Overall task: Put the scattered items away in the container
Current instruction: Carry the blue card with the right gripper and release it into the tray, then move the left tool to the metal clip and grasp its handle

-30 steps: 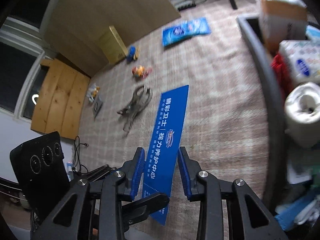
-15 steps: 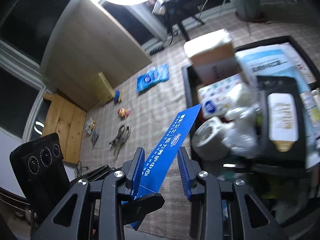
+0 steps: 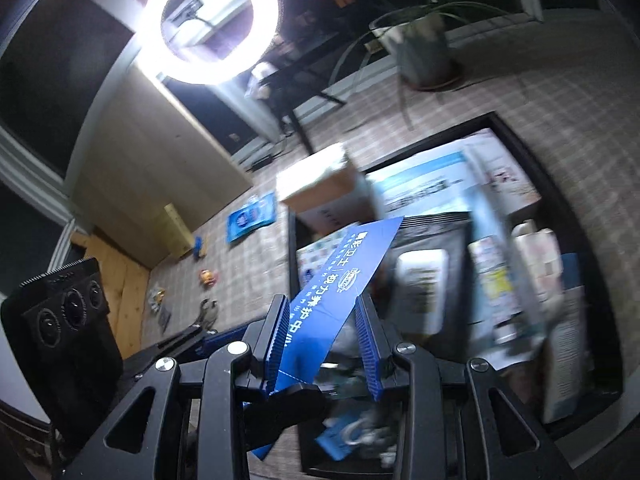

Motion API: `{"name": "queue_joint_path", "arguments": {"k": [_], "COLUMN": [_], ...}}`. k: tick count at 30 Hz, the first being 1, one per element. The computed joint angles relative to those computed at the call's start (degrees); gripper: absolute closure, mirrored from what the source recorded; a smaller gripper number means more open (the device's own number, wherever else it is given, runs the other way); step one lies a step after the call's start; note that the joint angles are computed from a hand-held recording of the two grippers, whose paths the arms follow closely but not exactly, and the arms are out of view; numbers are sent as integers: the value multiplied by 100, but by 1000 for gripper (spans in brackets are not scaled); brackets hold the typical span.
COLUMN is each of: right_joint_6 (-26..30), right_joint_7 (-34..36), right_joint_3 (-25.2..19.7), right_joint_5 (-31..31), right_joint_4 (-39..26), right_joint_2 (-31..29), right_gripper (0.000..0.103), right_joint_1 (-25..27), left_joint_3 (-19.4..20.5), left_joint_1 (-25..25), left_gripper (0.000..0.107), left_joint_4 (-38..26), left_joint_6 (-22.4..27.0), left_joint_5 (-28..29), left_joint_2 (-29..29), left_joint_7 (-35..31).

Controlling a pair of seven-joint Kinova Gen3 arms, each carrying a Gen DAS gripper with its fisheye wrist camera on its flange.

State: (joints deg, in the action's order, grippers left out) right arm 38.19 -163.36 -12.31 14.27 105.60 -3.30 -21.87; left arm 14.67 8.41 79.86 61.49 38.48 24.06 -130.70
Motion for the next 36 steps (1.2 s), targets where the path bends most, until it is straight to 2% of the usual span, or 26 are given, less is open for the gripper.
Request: {"name": "queue_joint_path", "arguments": {"k": [1, 3, 5, 12, 20, 27, 36], "right_joint_6": [183, 516, 552, 542, 470, 353, 405], "right_joint_7": [-43, -259, -306, -219, 146, 652, 897], "right_joint_3": [-84, -45, -29, -9, 94, 287, 486], "right_joint_5": [74, 301, 341, 293, 131, -313, -666], "right_joint_4": [-36, -97, -67, -127, -723, -1310, -1964], "right_joint_2": [-7, -21, -66, 14, 691, 1388, 2117], "right_gripper": [71, 60, 53, 49, 49, 49, 49], "right_joint_1": [94, 6, 23, 25, -329, -684, -1094], "left_joint_3": [-6, 4, -19, -244, -549, -954, -1098], "left_joint_1": [29, 22, 7, -200, -680, -946, -1144], "left_gripper": [37, 37, 37, 36, 36, 36, 35], "left_joint_4": [-30, -68, -74, -32, -45, -400, -866], "left_joint_6": [-4, 1, -14, -80, -157, -305, -249], "left_joint_5": [-18, 5, -31, -358, -943, -1990, -3008], "left_joint_2": [16, 43, 39, 33, 143, 511, 1117], "left_joint_7": [44, 58, 57, 111, 199, 428, 508]}}
